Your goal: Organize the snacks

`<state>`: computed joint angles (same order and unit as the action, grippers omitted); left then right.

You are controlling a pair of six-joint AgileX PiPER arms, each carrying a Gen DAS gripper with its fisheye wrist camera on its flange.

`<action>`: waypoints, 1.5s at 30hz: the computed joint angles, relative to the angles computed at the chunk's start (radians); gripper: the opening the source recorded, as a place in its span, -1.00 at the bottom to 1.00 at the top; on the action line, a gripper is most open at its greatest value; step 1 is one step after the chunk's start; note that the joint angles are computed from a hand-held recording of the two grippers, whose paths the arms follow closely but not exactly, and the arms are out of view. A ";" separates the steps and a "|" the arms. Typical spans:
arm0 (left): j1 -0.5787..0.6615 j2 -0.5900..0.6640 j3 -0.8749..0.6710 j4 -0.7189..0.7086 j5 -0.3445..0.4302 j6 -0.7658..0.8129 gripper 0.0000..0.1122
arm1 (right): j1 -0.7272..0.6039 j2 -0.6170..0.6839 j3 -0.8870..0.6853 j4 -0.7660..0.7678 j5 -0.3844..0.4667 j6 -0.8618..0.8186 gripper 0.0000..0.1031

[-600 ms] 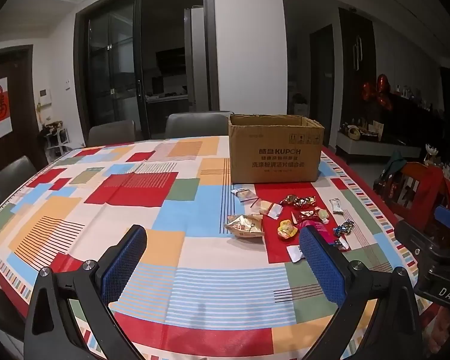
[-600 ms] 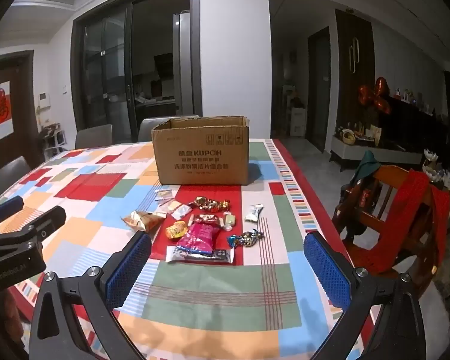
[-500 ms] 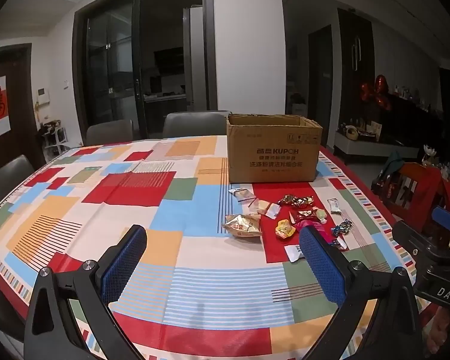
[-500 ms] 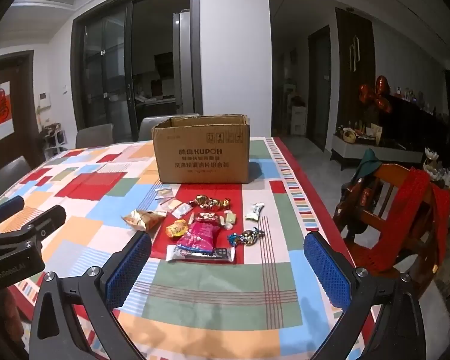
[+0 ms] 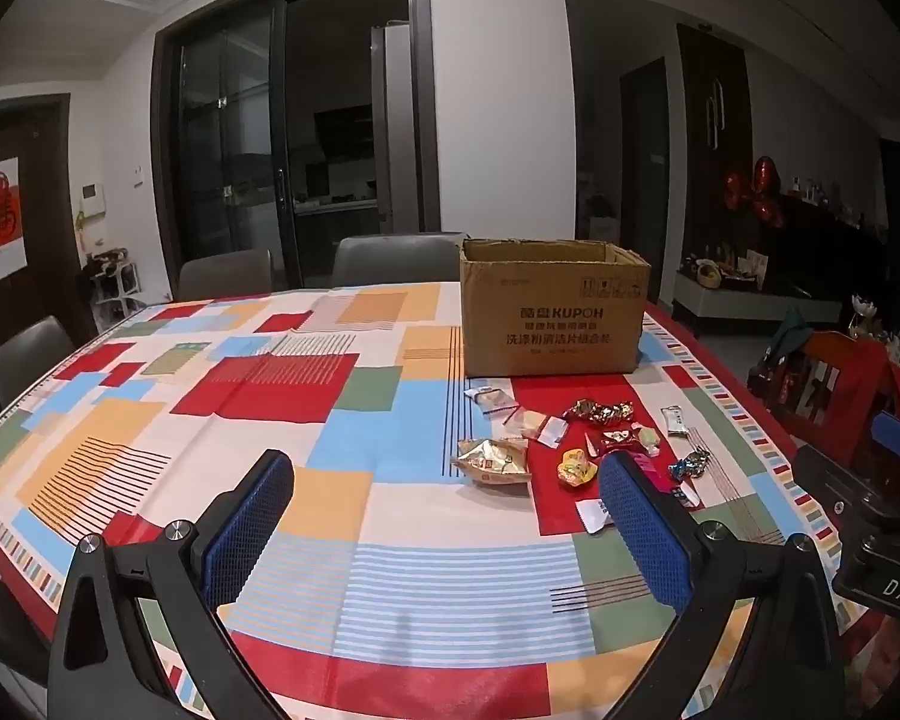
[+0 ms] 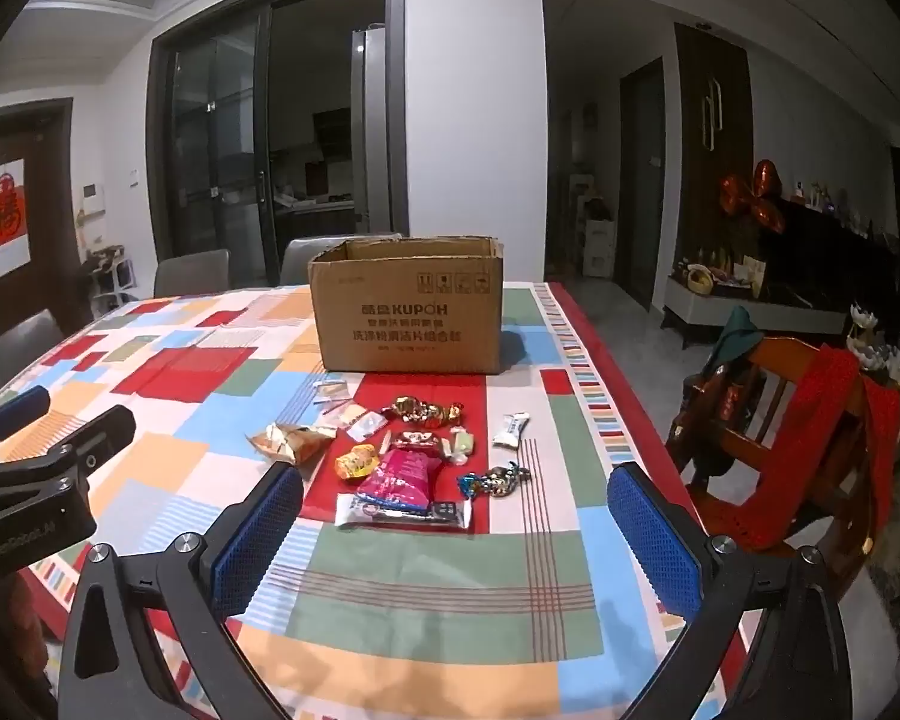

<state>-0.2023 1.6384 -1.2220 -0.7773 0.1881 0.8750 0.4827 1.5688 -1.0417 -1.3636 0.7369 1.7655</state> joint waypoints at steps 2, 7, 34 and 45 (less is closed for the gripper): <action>0.001 -0.002 0.004 -0.008 -0.001 0.008 0.84 | 0.002 0.000 -0.004 0.003 0.003 -0.004 0.99; 0.002 0.000 -0.004 0.023 0.010 -0.019 0.84 | 0.005 0.001 -0.010 0.005 0.008 -0.009 0.99; 0.004 0.014 -0.008 0.046 0.014 -0.036 0.84 | 0.001 -0.001 0.002 0.004 -0.010 -0.006 0.99; 0.001 0.014 -0.009 0.056 0.011 -0.047 0.84 | 0.003 0.000 0.001 0.008 -0.009 -0.008 0.99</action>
<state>-0.2009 1.6522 -1.2310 -0.7216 0.1990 0.8281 0.4855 1.5691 -1.0412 -1.3556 0.7277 1.7575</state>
